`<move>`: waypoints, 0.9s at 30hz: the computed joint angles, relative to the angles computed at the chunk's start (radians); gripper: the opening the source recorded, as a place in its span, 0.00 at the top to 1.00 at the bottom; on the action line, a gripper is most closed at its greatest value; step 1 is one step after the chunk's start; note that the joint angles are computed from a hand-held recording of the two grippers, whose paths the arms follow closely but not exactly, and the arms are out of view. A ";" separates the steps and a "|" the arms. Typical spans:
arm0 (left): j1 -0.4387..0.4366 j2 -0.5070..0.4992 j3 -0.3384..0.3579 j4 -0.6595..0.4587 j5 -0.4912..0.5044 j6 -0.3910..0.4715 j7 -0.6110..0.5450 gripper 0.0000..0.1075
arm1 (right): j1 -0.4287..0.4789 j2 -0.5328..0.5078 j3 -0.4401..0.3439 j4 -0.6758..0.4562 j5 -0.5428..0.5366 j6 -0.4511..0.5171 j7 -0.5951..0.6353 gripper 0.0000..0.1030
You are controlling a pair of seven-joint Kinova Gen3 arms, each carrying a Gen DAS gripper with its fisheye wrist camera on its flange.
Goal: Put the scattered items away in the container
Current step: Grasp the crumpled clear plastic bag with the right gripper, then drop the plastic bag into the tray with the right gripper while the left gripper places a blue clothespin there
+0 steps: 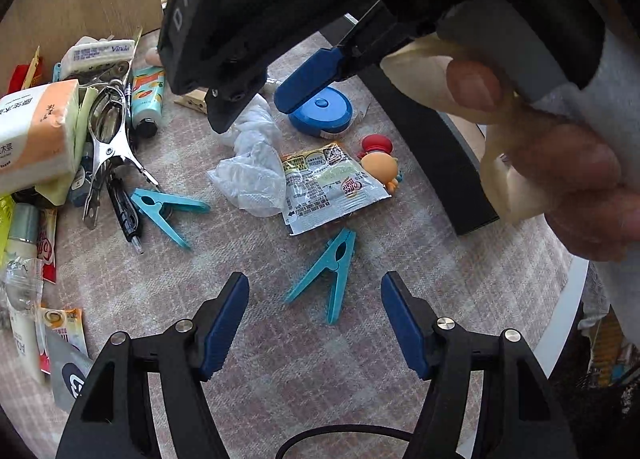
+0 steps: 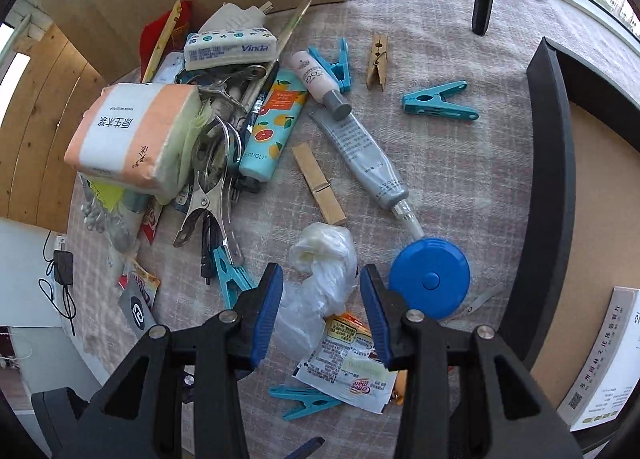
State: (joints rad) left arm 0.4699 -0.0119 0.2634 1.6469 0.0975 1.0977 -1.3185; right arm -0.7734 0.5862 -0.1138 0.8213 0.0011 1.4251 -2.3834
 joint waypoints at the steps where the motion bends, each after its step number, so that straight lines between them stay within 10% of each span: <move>1: -0.001 0.000 -0.001 0.005 0.006 -0.007 -0.002 0.42 | -0.002 0.012 0.001 -0.015 0.002 0.015 0.001 0.61; 8: 0.007 -0.009 0.003 0.029 0.013 -0.041 -0.010 0.51 | 0.026 0.028 -0.012 0.000 -0.053 0.001 -0.007 0.70; 14: 0.011 -0.023 0.006 0.033 0.011 -0.025 0.012 0.79 | 0.034 -0.007 -0.007 0.029 -0.050 0.003 -0.010 0.72; 27: 0.015 -0.059 0.024 -0.013 -0.010 0.034 0.077 0.85 | 0.066 -0.207 -0.005 0.192 0.021 -0.075 -0.068 0.72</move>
